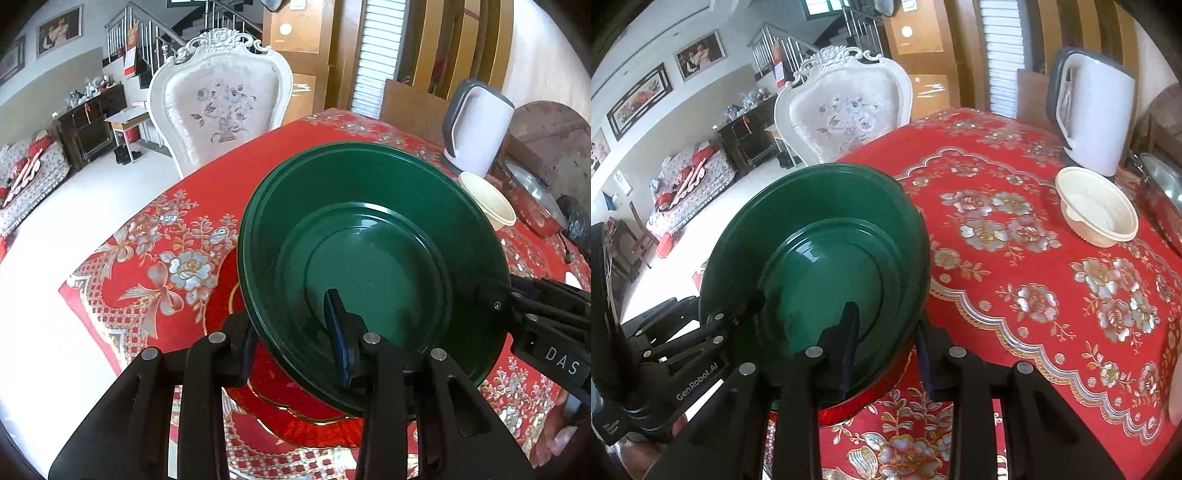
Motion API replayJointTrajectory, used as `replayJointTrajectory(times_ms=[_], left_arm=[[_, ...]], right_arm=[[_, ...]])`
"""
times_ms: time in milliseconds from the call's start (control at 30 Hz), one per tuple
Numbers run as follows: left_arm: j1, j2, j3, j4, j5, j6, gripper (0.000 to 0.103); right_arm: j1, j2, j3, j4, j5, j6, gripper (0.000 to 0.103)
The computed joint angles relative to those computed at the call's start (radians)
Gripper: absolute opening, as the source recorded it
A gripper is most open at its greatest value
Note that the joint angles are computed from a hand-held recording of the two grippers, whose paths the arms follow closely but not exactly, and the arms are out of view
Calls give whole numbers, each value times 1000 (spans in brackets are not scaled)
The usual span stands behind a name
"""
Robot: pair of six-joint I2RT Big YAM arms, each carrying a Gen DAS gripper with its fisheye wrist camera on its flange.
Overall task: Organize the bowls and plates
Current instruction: 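Lift the green bowl with both tools and carry it over the stacked red plates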
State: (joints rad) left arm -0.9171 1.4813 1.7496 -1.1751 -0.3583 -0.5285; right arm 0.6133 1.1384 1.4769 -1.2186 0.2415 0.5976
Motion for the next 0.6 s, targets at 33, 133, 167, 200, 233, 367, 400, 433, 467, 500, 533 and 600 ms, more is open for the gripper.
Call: replayJointTrajectory(times_ms=[33, 133, 167, 200, 233, 367, 400, 433, 467, 500, 533, 600], left_arm=[[2, -3, -4, 2, 1, -1, 33], [5, -8, -10, 4, 2, -3, 33], [6, -10, -12, 4, 0, -2, 33], [7, -13, -15, 6, -1, -2, 33], [7, -13, -15, 6, -3, -3, 33], [10, -16, -22, 4, -7, -2, 33], [12, -15, -22, 3, -5, -1, 33], [13, -15, -25, 3, -3, -2, 33], [14, -14, -27, 2, -3, -4, 33], [14, -12, -25, 0, -3, -5, 33], [14, -11, -26, 0, -3, -7, 33], [15, -13, -32, 1, -7, -6, 33]], right_arm=[[5, 4, 3, -2, 3, 2, 31], [12, 15, 14, -6, 7, 6, 31], [15, 17, 17, -7, 9, 6, 31], [18, 20, 19, -9, 11, 7, 31], [22, 25, 23, -10, 13, 8, 31], [27, 35, 29, -9, 11, 9, 31], [28, 39, 31, -10, 11, 10, 32], [29, 41, 31, -12, 10, 11, 32], [30, 44, 31, -13, 10, 12, 32], [31, 46, 33, -14, 9, 13, 32], [31, 48, 32, -13, 6, 14, 32], [33, 51, 31, -16, 5, 16, 32]])
